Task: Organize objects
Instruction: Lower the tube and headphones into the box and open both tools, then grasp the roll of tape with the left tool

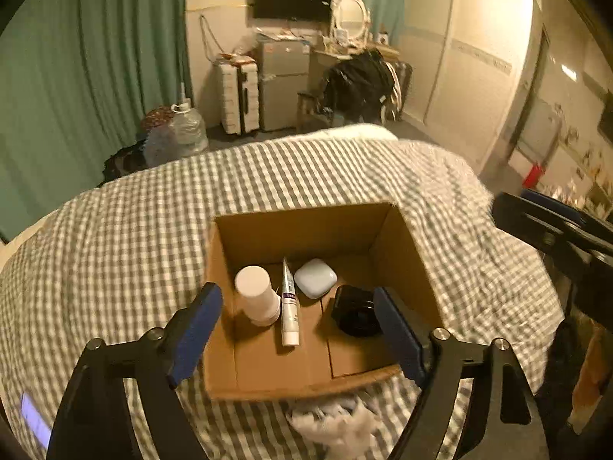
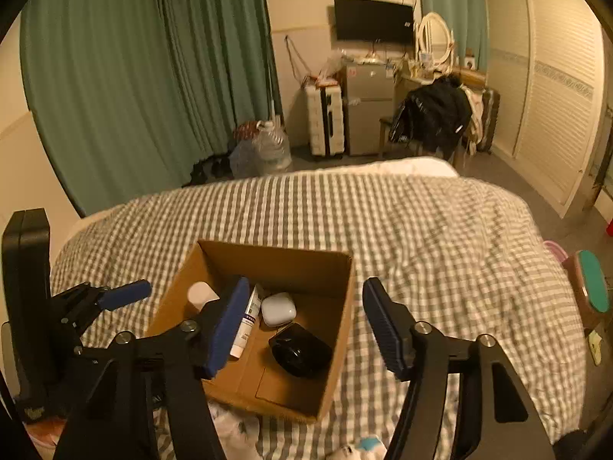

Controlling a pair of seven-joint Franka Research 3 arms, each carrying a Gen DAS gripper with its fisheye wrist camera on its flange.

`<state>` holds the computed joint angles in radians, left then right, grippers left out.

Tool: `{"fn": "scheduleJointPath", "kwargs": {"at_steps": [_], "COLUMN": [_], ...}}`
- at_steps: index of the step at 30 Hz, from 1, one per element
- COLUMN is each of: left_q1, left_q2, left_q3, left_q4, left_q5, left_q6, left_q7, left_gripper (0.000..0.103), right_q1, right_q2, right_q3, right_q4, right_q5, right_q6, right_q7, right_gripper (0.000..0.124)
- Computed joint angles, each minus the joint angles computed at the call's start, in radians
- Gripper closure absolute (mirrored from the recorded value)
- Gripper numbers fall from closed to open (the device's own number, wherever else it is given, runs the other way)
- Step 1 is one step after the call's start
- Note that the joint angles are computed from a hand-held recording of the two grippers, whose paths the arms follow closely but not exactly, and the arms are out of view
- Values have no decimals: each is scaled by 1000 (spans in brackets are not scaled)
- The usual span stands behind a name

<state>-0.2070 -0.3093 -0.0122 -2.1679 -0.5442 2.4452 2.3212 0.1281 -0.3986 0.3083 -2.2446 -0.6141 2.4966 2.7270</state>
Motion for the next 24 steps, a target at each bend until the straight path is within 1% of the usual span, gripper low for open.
{"fn": "scheduleJointPath", "kwargs": {"at_steps": [3, 7, 10, 12, 14, 21, 24], "left_q1": [11, 16, 16, 11, 7, -16, -25], "left_q2": [-65, -167, -255, -314, -371, -557, -613], "left_q3": [16, 46, 60, 74, 85, 101, 99], "left_q4": [-10, -51, -110, -157, -206, -419, -505], "left_q5": [4, 28, 69, 96, 126, 230, 266], "left_q6": [-33, -76, -92, -103, -121, -121, -118], "left_q7": [-16, -42, -62, -67, -71, -82, -99], "left_gripper": [15, 15, 15, 15, 15, 15, 15], "right_q1": [16, 22, 27, 34, 42, 91, 124], "right_q2": [-84, -185, -248, -279, -304, -368, -392], "right_q3": [21, 70, 116, 140, 162, 241, 260], "right_q4": [-2, 2, 10, 11, 3, -60, -111], "right_q5": [15, 37, 62, 84, 105, 195, 232], "right_q6": [-69, -167, -252, -290, -320, -420, -437], "right_q7": [-7, -23, -27, -23, -19, 50, 99], "right_gripper": [55, 51, 51, 50, 50, 50, 50]}}
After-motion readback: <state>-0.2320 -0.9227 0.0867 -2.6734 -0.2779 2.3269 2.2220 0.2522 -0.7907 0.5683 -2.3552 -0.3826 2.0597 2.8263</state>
